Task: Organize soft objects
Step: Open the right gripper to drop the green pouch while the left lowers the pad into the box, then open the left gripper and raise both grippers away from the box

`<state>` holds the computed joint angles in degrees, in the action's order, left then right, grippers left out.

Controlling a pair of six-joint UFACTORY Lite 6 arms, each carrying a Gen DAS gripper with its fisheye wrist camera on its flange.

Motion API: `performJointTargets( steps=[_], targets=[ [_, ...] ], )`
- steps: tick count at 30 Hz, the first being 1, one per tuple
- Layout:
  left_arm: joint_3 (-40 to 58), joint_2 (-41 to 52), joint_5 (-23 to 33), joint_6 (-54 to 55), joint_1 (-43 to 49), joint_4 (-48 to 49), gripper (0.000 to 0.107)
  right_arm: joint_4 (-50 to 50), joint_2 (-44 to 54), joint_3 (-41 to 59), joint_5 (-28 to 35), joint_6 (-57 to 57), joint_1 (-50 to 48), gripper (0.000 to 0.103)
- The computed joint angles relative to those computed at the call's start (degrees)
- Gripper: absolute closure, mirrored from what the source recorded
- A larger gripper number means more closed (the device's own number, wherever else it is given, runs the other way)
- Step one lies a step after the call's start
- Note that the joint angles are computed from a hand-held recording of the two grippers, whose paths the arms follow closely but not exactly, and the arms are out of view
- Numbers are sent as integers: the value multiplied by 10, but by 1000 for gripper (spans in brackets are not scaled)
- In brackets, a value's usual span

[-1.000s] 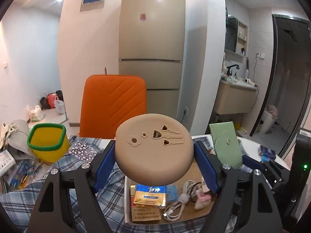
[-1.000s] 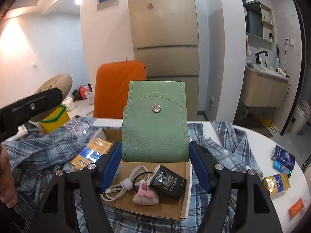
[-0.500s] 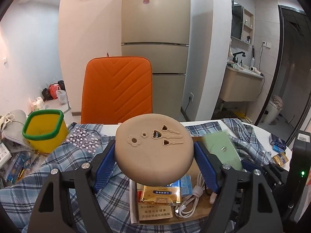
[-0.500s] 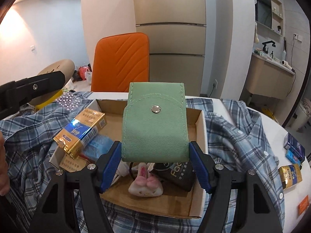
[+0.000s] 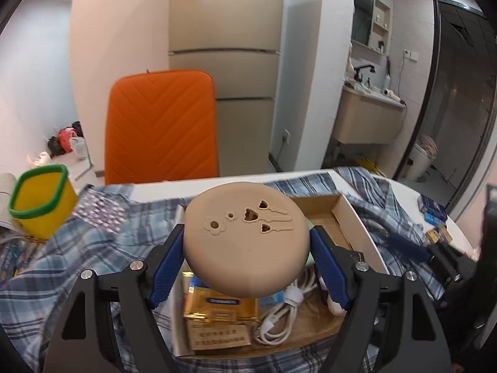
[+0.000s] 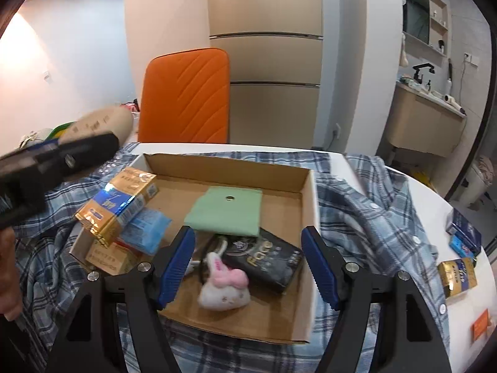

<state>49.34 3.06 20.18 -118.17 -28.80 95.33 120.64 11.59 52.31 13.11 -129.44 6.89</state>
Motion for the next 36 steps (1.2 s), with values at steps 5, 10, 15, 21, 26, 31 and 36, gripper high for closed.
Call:
performJointTargets(
  steps=[5,10,15,21,26,31,36],
  targets=[
    [31,50,-39,1,6,3,29,-5,-22,-15,25,9,-38,30],
    [37,66,-43,-28,7,31,24,-51,-18,-7,30,50,-51,30],
    [-2,29,-2,-165,-4,164,7,-56,-23,-7,37,56,-60,30],
    [-24,-10,35,-161,-21,166,7,-52,-34,-10,40,58,-69,30],
    [-40,-47,67,-120,-44,132,7,-25,-60,-24,48,40,-76,30],
    [-61,-104,105,-93,-72,100,7,30,-118,-51,52,-18,-82,30],
    [-93,-172,173,-67,-118,77,5,19,-177,-78,77,3,-108,23]
  ],
)
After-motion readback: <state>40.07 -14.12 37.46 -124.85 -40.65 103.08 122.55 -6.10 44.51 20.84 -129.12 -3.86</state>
